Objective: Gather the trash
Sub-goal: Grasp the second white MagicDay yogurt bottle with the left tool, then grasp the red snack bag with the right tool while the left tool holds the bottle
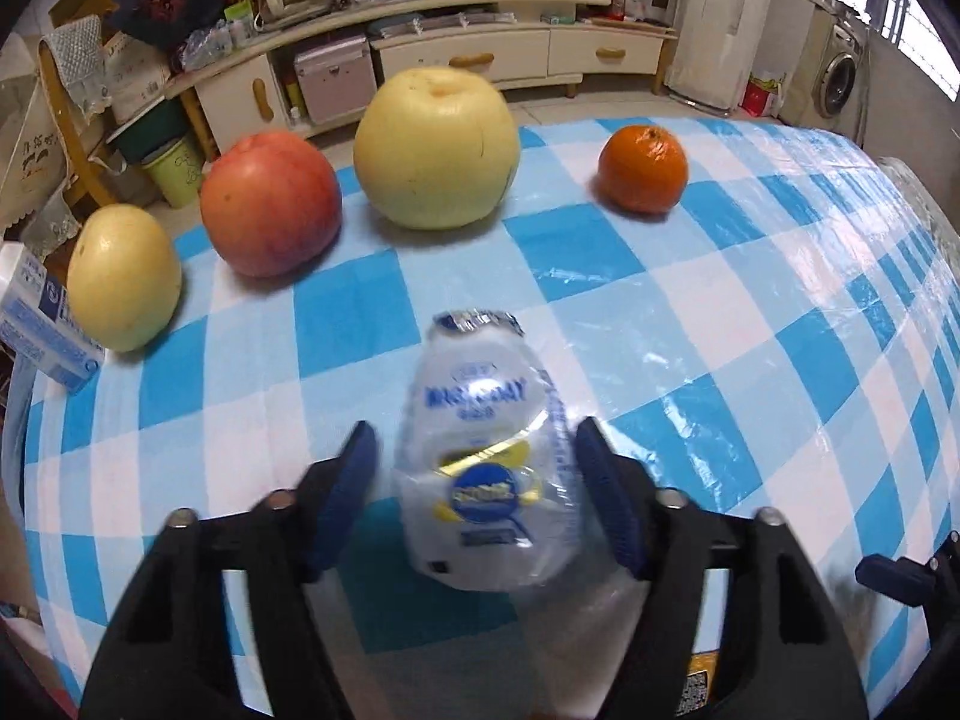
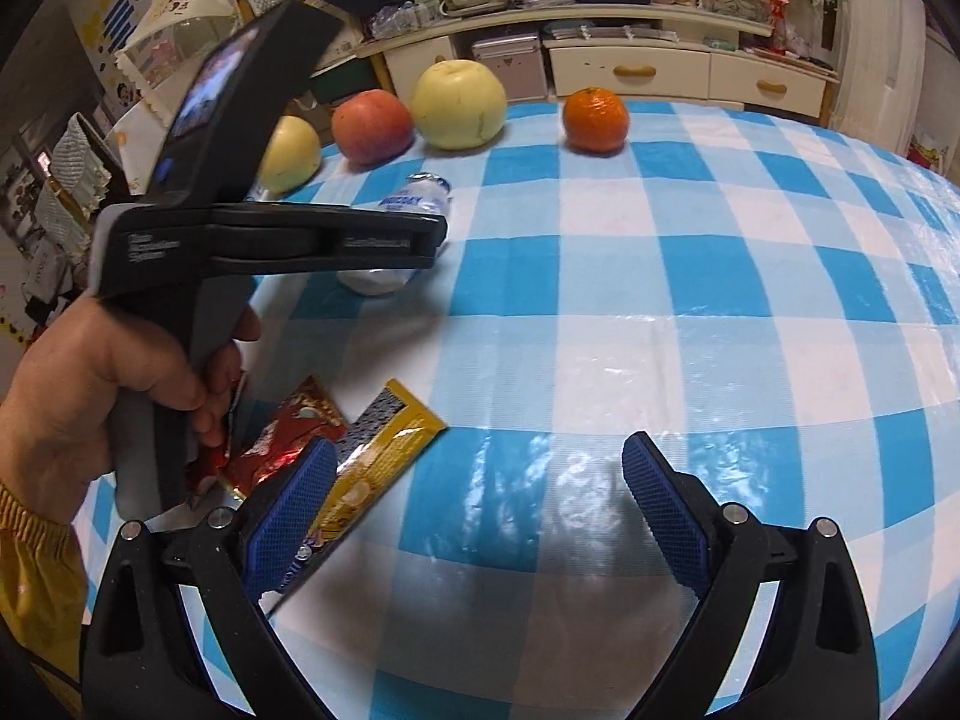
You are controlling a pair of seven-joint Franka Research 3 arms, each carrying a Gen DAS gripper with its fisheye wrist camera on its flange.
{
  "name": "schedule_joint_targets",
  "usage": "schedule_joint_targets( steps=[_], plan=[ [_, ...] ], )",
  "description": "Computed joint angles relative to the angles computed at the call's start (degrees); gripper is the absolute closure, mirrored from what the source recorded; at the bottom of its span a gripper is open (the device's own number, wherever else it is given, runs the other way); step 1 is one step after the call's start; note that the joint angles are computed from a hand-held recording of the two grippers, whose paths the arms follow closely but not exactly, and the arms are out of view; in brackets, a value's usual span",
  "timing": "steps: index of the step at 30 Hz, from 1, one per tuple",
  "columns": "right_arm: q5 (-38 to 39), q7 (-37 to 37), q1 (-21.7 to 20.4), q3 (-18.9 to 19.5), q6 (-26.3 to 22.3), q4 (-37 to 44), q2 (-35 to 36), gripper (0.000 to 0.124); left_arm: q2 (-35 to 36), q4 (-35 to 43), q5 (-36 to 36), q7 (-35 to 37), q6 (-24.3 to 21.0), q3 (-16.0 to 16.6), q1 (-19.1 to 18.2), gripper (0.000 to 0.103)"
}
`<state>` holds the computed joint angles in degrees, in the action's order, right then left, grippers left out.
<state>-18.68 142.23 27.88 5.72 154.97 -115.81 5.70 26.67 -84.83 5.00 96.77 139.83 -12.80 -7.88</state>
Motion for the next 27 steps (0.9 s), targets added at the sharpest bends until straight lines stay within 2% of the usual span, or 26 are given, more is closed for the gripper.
schedule_joint_targets(
  steps=[5,7,16,22,27],
  plan=[
    [4.75,-4.65,-0.13,0.71,1.53,0.15,0.83,0.029,-1.13,-2.33,-3.43,0.68,1.96,-0.98,1.86,0.043],
    [6.47,-6.81,0.01,0.97,2.85,0.24,1.20,0.034,-2.21,-3.66,-4.73,1.03,2.97,-1.19,2.64,0.043],
    [8.30,-15.48,2.19,1.21,7.61,1.93,3.12,0.034,-11.95,-14.63,-13.48,6.28,9.96,-1.83,7.04,0.043],
    [6.54,-19.12,4.53,0.23,6.51,5.16,5.56,0.034,-20.75,-24.71,-20.06,12.45,14.05,0.15,8.49,0.043],
    [16.61,-29.03,3.29,3.11,9.44,6.36,7.22,0.034,-28.56,-33.39,-26.99,18.08,16.77,4.03,8.00,0.043]
  ],
)
